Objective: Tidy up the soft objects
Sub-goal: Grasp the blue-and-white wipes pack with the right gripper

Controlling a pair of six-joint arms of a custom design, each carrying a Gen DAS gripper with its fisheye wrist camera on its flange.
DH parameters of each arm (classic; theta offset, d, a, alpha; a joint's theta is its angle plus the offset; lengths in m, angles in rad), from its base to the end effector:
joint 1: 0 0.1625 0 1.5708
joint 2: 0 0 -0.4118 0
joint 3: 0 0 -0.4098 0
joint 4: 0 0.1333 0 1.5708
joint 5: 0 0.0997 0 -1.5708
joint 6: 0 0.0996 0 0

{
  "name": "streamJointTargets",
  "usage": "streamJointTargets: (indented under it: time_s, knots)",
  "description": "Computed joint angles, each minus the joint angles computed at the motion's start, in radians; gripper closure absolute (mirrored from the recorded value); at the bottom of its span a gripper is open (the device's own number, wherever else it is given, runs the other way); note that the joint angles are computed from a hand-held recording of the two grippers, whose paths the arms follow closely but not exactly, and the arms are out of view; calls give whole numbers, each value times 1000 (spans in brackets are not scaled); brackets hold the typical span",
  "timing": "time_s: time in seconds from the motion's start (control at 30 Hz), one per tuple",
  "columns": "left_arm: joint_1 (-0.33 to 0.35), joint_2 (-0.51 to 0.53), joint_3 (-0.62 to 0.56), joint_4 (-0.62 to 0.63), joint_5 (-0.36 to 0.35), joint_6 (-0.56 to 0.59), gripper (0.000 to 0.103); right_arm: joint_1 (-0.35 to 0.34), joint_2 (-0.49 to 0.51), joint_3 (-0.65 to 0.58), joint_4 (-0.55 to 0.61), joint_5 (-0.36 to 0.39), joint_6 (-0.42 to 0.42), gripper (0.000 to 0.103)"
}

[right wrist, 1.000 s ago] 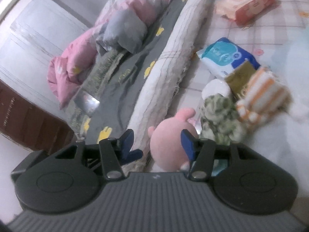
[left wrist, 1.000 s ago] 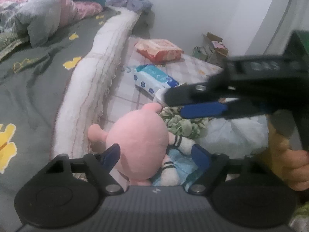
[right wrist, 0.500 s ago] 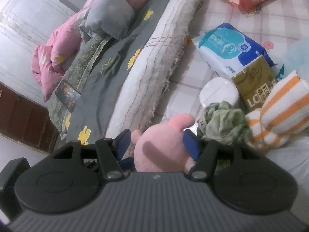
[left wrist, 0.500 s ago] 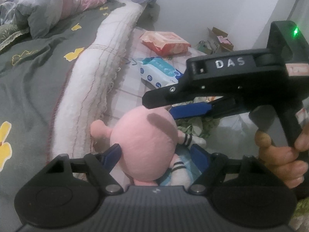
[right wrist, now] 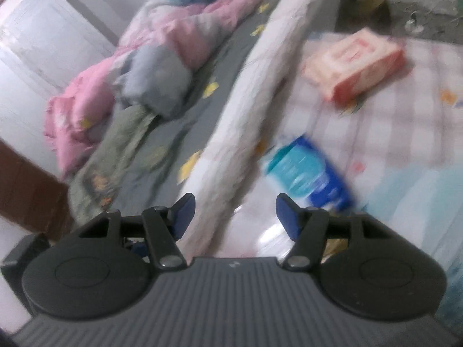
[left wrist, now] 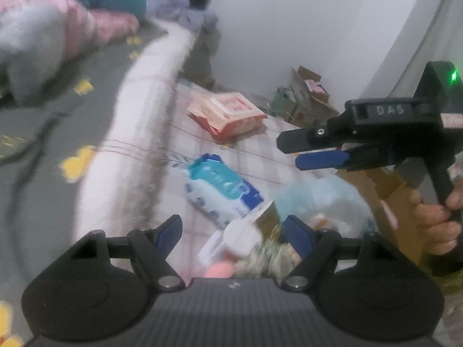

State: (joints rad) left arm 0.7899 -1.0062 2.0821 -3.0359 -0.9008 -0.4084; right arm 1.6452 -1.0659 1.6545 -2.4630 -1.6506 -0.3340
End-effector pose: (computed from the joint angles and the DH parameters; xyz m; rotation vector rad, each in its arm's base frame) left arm -0.2393 -0.5187 0.1154 0.3109 2.6280 -0.9459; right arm 0.1744 -0.6537 0.2305 0.5889 -2.9337 0.4384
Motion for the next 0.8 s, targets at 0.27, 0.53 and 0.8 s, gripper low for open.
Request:
streamJointTargets:
  time_s: [0.27, 0.53, 0.8]
  knots:
    - [147, 161, -268, 216, -128, -133, 34, -33, 249, -366, 260, -117, 61, 41]
    - [213, 250, -411, 388, -157, -206, 33, -82, 412, -567, 403, -114, 61, 41]
    - [217, 276, -437, 371, -158, -209, 41, -119, 446, -602, 486, -32, 54, 46]
